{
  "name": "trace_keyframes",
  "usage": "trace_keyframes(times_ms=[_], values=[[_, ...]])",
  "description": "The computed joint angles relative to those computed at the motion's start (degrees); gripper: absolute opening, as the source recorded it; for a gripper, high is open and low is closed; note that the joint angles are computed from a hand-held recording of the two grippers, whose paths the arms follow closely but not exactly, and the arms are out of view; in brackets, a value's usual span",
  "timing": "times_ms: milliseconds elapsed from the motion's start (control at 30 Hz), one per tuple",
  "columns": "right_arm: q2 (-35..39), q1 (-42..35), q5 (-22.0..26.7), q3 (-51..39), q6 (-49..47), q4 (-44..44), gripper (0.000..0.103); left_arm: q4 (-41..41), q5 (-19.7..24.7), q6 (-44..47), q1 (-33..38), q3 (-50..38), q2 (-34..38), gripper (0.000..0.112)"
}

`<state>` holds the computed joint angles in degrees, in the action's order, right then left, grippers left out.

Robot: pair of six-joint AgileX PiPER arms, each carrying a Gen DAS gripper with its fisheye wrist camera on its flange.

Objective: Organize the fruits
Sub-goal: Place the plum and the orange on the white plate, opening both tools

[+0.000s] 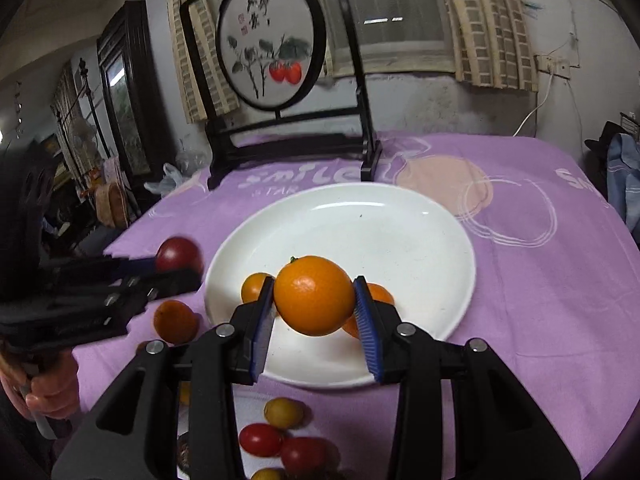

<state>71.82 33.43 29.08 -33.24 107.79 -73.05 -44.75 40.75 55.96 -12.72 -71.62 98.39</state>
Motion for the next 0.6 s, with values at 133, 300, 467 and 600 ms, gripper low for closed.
trace_keyframes(times_ms=[133, 300, 467, 600], values=[[5.1, -3.9, -4.8, -3.5, -10.7, 7.2, 0.039, 7.7, -1.5, -11.0, -2.7, -7.0, 6.4, 0.040], [9.0, -5.0, -6.3, -5.9, -17.8, 12.6, 0.039, 14.2, -3.0, -17.4, -4.6, -10.1, 9.6, 0.040], [6.9, -4.6, -6.7, -5.3, -20.2, 15.2, 0.044, 15.6, -7.5, -16.8, -5.7, -6.3, 7.1, 0.055], [1.6, 0.4, -1.5, -3.1, -13.9, 10.6, 0.045, 15.5, -13.7, -14.7, -6.4, 0.2, 0.8, 0.073]])
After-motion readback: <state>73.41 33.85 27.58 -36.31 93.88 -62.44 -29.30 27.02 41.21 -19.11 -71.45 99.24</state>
